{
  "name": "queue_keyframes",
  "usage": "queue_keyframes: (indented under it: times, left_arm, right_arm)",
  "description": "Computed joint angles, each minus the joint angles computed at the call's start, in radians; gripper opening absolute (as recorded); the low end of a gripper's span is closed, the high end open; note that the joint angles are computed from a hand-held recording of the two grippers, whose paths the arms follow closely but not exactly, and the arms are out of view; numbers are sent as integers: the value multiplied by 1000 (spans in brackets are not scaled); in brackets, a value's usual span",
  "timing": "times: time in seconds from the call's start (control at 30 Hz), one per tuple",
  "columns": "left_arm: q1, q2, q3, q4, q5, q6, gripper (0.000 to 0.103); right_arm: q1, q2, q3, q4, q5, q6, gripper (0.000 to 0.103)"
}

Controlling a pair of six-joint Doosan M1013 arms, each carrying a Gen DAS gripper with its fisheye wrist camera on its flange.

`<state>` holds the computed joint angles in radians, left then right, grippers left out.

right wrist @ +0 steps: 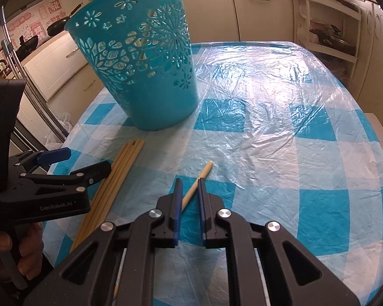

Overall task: Organize utensils
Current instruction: 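Grasp another wooden chopstick from the bundle with the left gripper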

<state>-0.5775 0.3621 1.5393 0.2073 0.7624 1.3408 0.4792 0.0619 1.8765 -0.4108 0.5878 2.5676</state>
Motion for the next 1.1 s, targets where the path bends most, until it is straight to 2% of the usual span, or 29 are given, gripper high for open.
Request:
queue_keyframes:
  times: [0.13, 0.23, 0.3, 0.37, 0.4, 0.47, 0.53, 0.67, 0.77, 0.9, 1.1]
  left_arm:
    - [-4, 4, 1, -2, 1, 6, 90]
    - [2, 3, 2, -37, -4, 31, 84]
    - [5, 3, 0, -68, -5, 54, 76]
    - [9, 2, -3, -116, -6, 102, 59]
    - [8, 1, -4, -134, -7, 124, 55]
    - [5, -2, -1, -160, -10, 166, 33]
    - [5, -4, -2, -185, -2, 192, 22]
    - [28, -2, -9, -272, 21, 233, 10]
    - [51, -1, -11, -339, 33, 271, 6]
    - [36, -3, -7, -276, 28, 250, 6]
    - [27, -18, 19, -205, -22, 188, 6]
  right_arm:
    - [-1, 0, 0, 10, 1, -26, 12]
    - [-4, 0, -1, 12, 2, -25, 12]
    - [-5, 3, -5, 15, 5, -37, 12]
    - [-8, 7, -9, 36, 3, -70, 12]
    - [-8, 8, -12, 39, 3, -75, 12]
    - [-8, 9, -12, 35, 3, -67, 12]
    - [-10, 8, -8, 31, -4, -59, 12]
    - [-6, 10, -9, 14, 2, -39, 12]
    - [0, 13, -17, 16, 21, -45, 12]
    - [10, 21, -29, 16, 40, -66, 12]
    - [23, 39, -48, -76, 93, -34, 12]
